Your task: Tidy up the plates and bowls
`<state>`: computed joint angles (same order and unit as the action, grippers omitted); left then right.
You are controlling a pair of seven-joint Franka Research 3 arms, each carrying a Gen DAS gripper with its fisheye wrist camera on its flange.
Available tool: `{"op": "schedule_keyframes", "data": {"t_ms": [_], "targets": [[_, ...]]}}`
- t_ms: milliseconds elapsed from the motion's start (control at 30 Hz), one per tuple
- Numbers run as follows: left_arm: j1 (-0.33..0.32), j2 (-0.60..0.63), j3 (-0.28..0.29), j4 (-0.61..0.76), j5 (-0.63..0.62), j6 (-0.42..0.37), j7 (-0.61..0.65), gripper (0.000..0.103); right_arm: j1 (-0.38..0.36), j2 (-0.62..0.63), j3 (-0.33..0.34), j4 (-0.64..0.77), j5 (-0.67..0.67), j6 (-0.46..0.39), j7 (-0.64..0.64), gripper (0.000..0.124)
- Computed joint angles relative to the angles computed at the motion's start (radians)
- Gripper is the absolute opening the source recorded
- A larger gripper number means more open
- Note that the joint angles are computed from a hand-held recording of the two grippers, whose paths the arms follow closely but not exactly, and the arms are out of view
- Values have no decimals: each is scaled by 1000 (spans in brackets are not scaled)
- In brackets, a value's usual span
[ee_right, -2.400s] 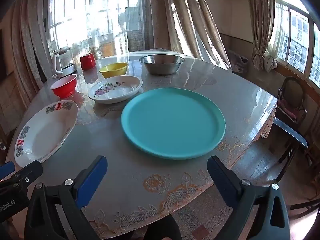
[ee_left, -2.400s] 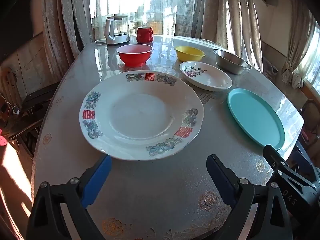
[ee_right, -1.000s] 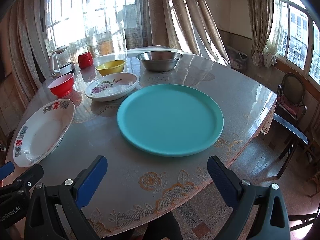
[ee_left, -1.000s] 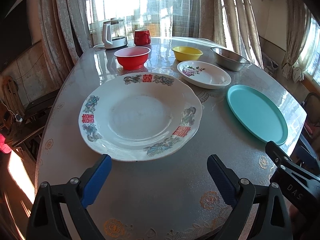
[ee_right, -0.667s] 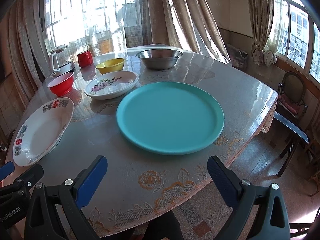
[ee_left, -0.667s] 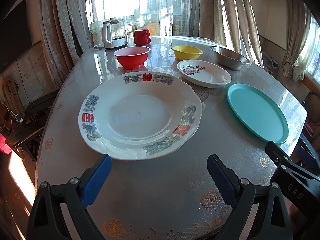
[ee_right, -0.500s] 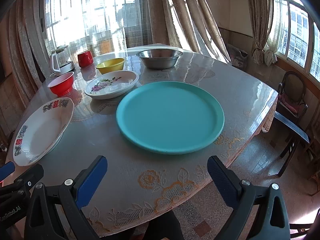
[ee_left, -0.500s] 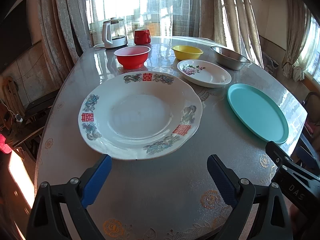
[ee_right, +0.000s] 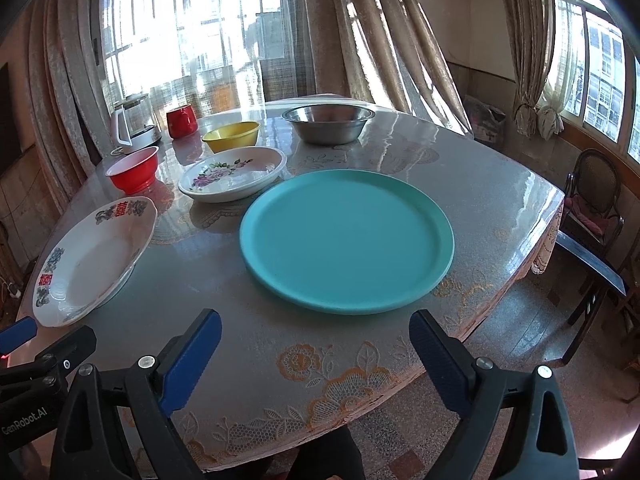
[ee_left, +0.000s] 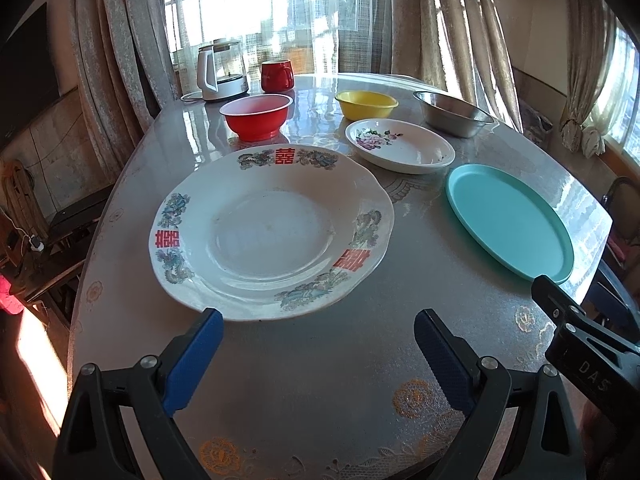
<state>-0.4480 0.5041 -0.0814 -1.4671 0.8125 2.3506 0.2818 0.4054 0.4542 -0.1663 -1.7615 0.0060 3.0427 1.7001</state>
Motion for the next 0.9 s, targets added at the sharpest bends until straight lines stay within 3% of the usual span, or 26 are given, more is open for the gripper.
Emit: {"op": "schedule_keyframes", "data": {"t_ms": [133,367,533,700,900], "targets": [[23,11,-17,9,-35,64,46,97,0,12,-22,10,2,22,17,92],[0,82,-16,120,-70,87,199,101,-19,33,-42,25,62,94,16,91],[-10,138,-11,206,-111,139,280,101,55,80,-162,62,59,101,37,91],[-6,200,-18,296,-198,198,353,101,-29,110,-96,128,67,46,-15,91],[1,347,-68,530,-379,73,551,101,-151,141,24,199,107,23,-97,91]]}}
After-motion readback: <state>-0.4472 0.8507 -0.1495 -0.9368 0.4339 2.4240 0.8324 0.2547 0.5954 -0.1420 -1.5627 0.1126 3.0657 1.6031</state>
